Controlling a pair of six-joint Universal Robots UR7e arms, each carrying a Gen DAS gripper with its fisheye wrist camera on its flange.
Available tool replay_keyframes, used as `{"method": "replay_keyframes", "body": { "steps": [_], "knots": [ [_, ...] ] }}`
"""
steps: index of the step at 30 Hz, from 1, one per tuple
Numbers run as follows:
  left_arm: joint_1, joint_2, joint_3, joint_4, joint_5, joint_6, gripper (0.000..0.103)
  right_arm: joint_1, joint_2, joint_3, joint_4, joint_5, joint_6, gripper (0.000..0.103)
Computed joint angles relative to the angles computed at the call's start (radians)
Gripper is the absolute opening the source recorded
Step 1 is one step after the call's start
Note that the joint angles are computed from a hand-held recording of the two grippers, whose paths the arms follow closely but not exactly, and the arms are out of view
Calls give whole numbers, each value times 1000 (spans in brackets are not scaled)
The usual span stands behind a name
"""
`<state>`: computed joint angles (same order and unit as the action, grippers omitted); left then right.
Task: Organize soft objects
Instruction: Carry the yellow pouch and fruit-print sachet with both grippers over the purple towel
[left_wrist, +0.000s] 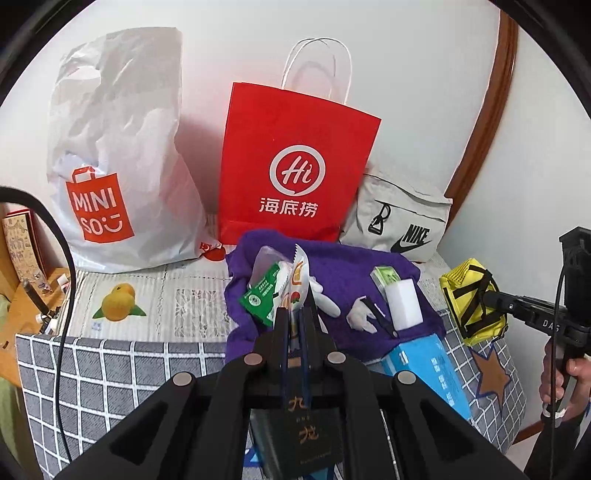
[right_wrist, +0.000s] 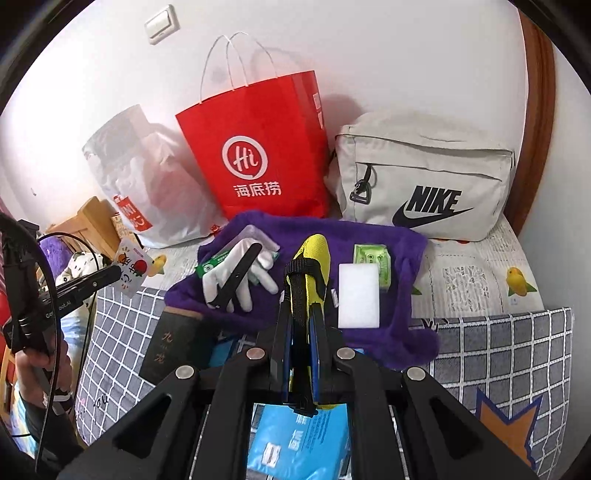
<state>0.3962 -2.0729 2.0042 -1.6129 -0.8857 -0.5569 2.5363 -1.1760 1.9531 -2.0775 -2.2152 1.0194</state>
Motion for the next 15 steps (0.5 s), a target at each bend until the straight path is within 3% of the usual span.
{"method": "replay_keyframes", "body": {
  "steps": [15],
  "knots": [
    [103, 118, -19, -142, -19, 160, 6, -124, 41, 65, -129, 26, -108, 8]
  ]
}}
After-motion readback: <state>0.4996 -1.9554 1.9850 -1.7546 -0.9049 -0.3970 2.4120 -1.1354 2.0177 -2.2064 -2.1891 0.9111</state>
